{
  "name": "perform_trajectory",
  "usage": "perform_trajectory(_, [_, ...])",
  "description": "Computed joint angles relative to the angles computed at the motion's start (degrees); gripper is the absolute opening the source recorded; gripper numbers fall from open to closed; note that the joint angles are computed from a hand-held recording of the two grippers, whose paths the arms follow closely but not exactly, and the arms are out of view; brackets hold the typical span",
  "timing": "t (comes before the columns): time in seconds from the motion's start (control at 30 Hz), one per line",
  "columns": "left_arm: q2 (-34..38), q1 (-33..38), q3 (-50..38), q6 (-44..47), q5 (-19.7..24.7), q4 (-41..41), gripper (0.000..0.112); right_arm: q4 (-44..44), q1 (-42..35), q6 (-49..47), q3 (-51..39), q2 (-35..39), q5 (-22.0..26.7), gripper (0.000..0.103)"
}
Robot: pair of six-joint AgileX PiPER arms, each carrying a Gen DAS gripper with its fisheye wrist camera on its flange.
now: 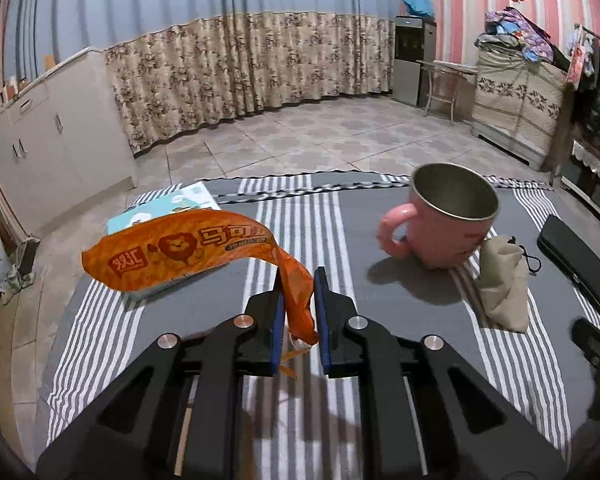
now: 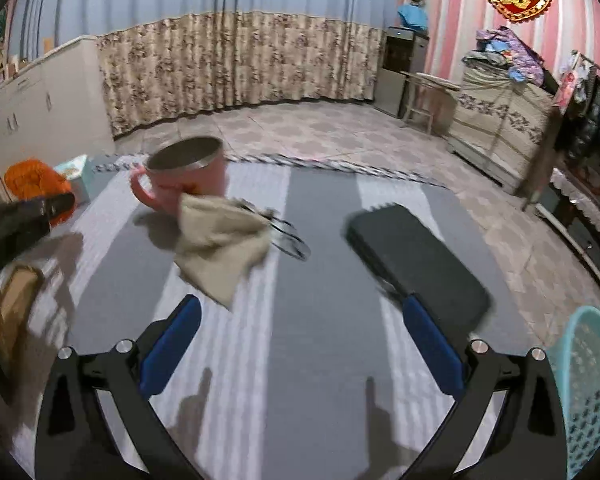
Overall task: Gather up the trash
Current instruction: 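Grasp the beige drawstring bag with the right gripper while the left gripper holds the snack bag, then carry the orange snack bag and beige bag over the basket with both grippers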
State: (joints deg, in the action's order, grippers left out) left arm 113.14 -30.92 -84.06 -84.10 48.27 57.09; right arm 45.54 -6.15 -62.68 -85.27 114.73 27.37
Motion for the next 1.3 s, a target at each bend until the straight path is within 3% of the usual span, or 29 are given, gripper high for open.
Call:
perform_trajectory(0.37, [-1.68, 3.08, 3.75, -2.76, -5.88, -0.71, 0.012, -19.33, 7.99, 23.99, -15.71, 11.04, 3.23, 0.097])
perform_trajectory(0.4, [-1.99, 3.26, 4.37, -3.37, -6.77, -0.57, 0.012, -20.02, 8.09, 24.9, -17.11, 11.93, 4.35, 0.091])
perform_trajectory(0.43, [-1.97, 3.38, 4.38, -3.35, -7.06, -0.65, 0.012, -20.3, 7.99, 25.42, -19.05, 13.14, 6.44, 0.074])
perform_trajectory(0.5, [-1.67, 3.46, 4.17, -2.9, -7.16, -0.85, 0.012, -19.22, 7.26, 25.7, -23.22, 15.6, 11.89, 0.061])
perform_trajectory(0.73, [-1.25, 2.96, 3.87, -2.66, -7.45, -0.3, 0.012, -8.27, 3.84, 14.95, -18.16, 12.78, 11.88, 0.034])
perform_trajectory(0.8, [-1.08, 2.78, 3.8, -2.45, -7.62, -0.46, 0.012, -4.57, 1.87, 11.0, -15.7, 10.92, 12.1, 0.031])
perform_trajectory(1.1, [1.39, -2.53, -2.38, 2.68, -2.5, -1.27, 0.012, 9.09, -12.53, -6.56, -5.13, 0.51, 17.13, 0.031])
perform_trajectory(1.3, [2.95, -8.69, -7.9, 5.45, 0.94, -2.42, 0.011, 10.99, -23.75, -10.41, -7.83, -0.39, 22.19, 0.031])
